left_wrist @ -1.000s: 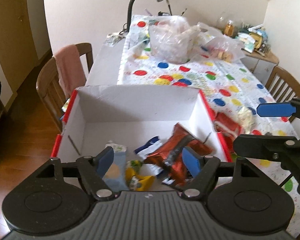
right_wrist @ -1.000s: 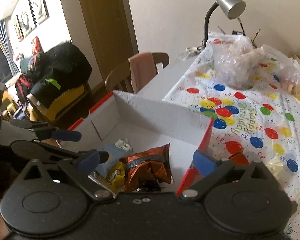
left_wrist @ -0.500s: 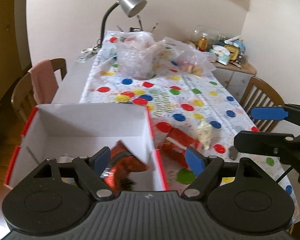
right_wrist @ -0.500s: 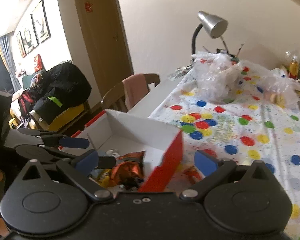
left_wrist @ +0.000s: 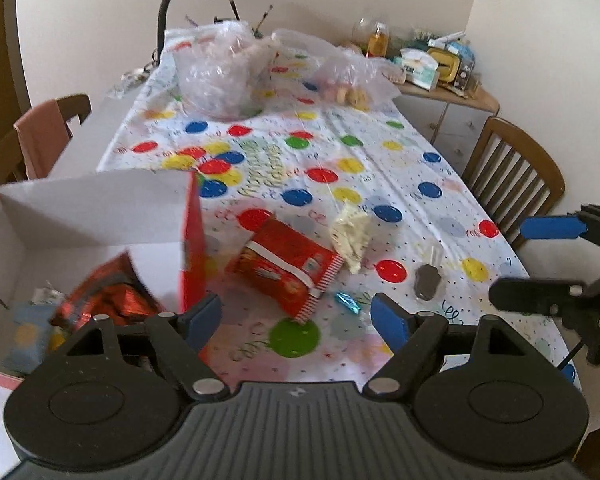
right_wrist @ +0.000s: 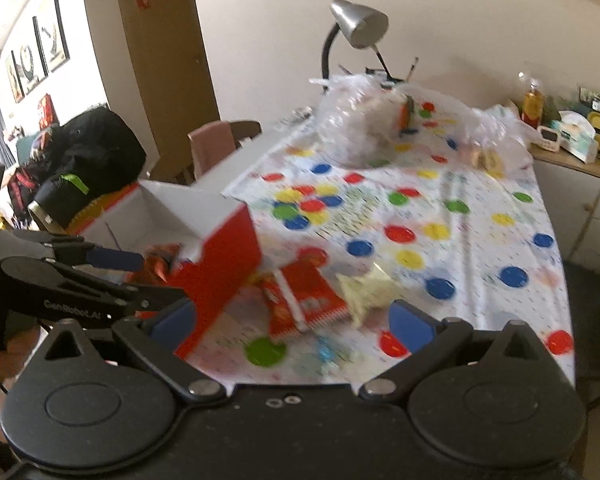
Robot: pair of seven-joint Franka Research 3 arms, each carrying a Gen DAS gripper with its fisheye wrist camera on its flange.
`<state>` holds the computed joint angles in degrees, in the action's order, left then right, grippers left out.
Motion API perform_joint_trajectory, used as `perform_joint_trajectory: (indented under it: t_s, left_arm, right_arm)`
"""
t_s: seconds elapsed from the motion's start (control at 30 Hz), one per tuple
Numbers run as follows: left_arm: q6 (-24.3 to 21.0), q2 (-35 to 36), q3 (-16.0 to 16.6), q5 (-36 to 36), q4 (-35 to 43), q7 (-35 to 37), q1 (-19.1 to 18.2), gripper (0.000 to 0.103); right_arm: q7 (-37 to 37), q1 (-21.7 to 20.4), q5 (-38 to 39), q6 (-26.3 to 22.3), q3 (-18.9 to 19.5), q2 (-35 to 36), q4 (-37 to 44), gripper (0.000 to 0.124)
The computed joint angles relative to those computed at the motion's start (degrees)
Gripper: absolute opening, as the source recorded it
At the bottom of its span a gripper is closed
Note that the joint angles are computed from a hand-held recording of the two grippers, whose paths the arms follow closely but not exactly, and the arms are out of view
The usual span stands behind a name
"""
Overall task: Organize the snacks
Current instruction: 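Move both open tools back over the remaining snacks on the table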
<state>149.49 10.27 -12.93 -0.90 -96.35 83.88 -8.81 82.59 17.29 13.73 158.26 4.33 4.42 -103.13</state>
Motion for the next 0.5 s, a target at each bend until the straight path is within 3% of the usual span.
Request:
perform_joint_trajectory:
  t_s: [0.2,0.33,0.5]
  left_arm:
    - [-4.9,5.8,1.0,7.3,7.5,-9.6,-3.4,0.082]
    - [-11.1,11.7,1.8,9.7,16.1,-16.4,-5.1,0.082]
    - [-20.4,20.8,3.3,12.2,30.1,-24.1,-7.6,0.082]
  right_arm:
    - [-6.9,-2.0,2.5,-2.6,-0.8,-0.5,-2.1,0.103]
    - [-8.7,-3.3,3.0,-4.6,-1.6,0.6,-1.9,0.103]
    - [-2.9,-4.5,1.5,-7.6,-3.0,4.8,1.9,0.101]
